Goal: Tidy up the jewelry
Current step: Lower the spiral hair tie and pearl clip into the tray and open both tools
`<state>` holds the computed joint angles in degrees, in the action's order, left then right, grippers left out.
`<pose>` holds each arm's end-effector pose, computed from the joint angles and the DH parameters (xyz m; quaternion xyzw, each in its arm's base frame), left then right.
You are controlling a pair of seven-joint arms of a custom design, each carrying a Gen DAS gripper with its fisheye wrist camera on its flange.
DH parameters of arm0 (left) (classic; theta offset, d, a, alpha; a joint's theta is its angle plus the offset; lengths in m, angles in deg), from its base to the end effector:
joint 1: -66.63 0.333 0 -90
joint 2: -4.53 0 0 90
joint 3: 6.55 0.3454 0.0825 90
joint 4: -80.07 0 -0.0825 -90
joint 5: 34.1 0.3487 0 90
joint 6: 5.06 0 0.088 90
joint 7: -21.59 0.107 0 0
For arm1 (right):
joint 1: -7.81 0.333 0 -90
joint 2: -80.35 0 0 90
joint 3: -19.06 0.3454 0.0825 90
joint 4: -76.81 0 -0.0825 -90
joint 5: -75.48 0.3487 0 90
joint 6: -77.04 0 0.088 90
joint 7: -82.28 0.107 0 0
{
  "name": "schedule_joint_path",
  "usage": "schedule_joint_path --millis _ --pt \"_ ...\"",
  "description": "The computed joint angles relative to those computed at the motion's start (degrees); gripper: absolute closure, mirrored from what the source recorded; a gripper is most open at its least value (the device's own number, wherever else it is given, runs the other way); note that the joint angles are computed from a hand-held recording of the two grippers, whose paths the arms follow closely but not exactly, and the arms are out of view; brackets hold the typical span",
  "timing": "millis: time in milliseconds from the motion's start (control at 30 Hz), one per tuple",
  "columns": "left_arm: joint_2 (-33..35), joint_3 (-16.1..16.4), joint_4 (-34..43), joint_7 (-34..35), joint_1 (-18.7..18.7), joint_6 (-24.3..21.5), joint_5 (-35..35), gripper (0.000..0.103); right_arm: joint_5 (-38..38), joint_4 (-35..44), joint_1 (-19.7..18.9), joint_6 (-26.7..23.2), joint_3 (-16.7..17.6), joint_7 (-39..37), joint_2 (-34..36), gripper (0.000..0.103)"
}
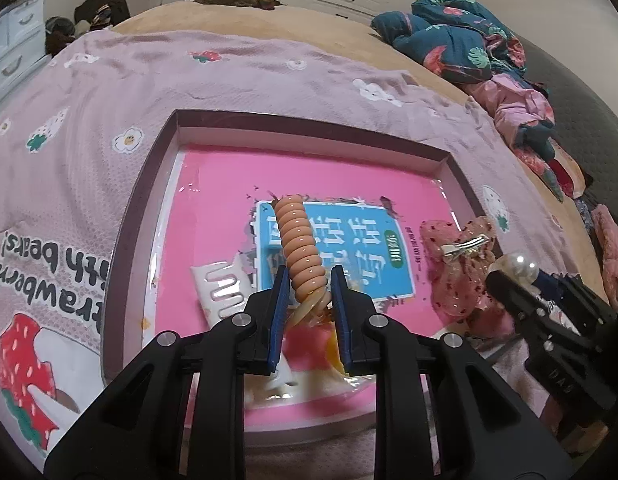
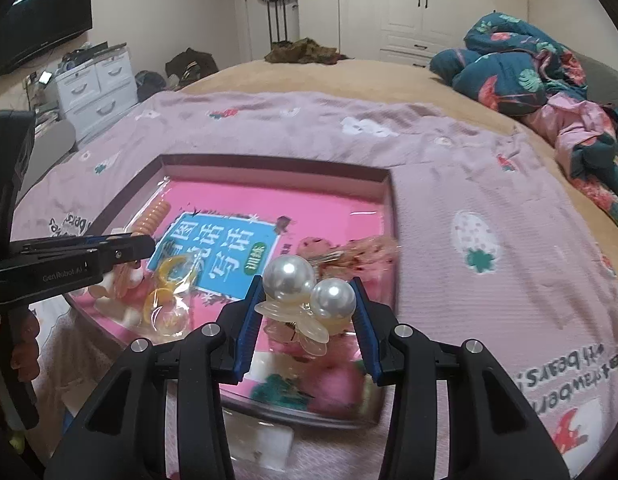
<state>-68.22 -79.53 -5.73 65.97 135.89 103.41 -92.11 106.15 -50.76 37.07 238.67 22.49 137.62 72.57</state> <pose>0.3711 -0.5408 0.5535 -0.7984 0.5014 -0.2707 0.1946 0.4439 0.2565 0.5578 -0.8440 0.3766 -0.1344 0.3575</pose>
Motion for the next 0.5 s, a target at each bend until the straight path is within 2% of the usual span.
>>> schedule_joint_path --millis 367,500 --pt "0.3 0.2 -3.3 -0.6 -2.3 1.4 0.9 0.089 -1.2 1.6 -0.3 -1.1 2.2 1.8 2.9 0.062" --pt "0.5 0.4 -3.4 -0.9 -2.8 1.6 2.1 0.083 0.4 1.7 -0.5 -1.8 2.3 1.2 2.7 0.061"
